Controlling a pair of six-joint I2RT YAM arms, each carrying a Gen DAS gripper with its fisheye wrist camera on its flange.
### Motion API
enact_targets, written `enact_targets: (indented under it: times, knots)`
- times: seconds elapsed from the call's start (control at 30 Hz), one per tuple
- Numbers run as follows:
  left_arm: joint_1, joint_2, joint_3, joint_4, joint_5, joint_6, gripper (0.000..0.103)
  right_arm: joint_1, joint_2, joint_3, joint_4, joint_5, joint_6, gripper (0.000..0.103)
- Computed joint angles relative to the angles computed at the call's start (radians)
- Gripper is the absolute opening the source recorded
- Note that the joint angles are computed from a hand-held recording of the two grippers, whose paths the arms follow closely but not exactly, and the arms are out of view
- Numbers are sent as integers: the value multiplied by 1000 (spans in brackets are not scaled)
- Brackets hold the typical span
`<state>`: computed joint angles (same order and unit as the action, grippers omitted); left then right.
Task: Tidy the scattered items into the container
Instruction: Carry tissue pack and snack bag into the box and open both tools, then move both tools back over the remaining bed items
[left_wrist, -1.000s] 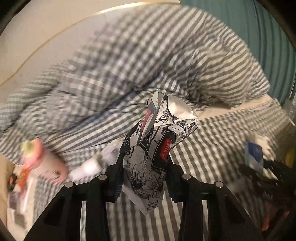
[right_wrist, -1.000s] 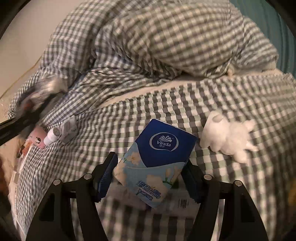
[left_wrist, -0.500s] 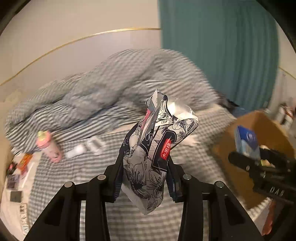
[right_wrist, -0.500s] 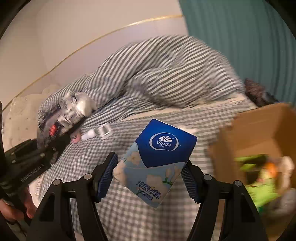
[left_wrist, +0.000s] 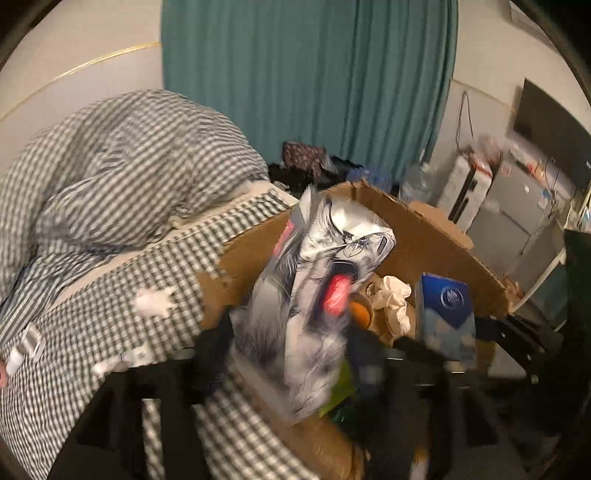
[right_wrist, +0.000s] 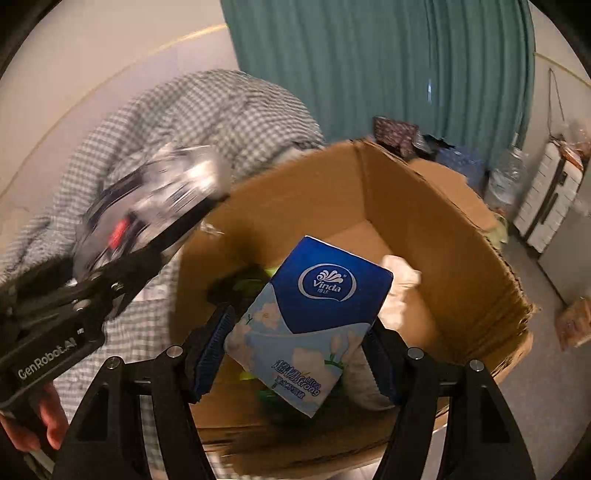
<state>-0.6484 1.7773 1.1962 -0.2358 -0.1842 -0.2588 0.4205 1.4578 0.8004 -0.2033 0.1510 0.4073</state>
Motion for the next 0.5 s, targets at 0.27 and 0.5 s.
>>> enact_targets:
  times: [0.27, 0.5]
  knots:
    - [57, 4, -2, -27, -137, -55, 103, -35, 57, 55, -22, 26, -75, 91]
    - [196, -216, -260, -23, -118, -131, 103, 82, -38, 2, -32, 63, -5, 91]
